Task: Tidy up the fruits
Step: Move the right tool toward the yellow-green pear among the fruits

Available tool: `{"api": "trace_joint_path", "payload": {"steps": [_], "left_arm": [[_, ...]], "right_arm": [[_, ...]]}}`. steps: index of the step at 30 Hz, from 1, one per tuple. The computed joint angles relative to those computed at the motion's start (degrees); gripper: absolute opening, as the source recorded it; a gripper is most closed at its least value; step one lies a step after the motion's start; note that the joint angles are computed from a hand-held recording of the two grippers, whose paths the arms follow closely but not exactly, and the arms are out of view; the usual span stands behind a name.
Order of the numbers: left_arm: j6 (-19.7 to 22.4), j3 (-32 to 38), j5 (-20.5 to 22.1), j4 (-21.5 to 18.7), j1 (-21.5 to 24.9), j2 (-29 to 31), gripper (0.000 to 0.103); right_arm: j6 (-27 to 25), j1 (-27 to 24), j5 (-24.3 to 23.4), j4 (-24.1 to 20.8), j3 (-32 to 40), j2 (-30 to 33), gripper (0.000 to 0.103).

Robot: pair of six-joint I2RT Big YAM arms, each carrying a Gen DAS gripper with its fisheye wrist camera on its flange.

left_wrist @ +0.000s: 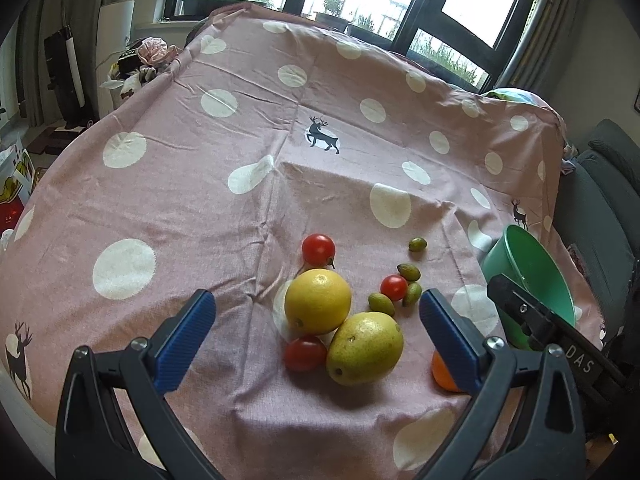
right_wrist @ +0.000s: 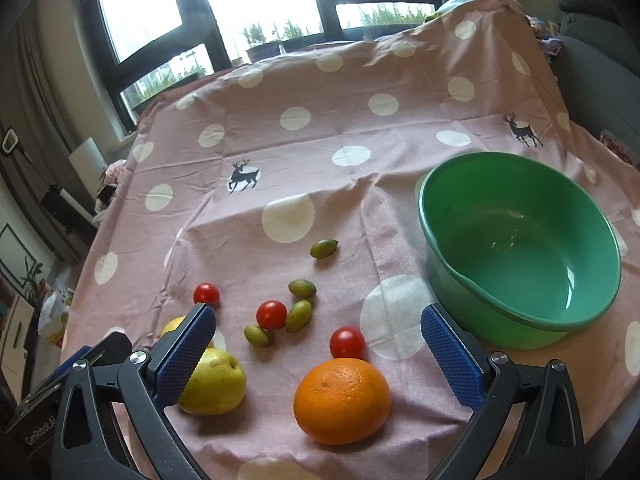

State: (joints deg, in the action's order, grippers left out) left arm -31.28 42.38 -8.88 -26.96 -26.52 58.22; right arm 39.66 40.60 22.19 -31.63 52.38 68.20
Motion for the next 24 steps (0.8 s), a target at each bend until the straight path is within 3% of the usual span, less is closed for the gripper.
{"api": "trace_joint_path", "payload": {"steps": [13,24], "left_arm": [[-0.47,-0.17,-0.17,-0.3,-0.05,-1.1,0.101],[0.21,-0.52,1.11,-1.01,-1.15,-3.2,0.098]], "right_arm": [[0.75,-0.3,-0.92,0.82,-0.88,-0.99,0.103],[0.66,1.49,-1.96,0.13,-0.9,-1.59,0.096]]}}
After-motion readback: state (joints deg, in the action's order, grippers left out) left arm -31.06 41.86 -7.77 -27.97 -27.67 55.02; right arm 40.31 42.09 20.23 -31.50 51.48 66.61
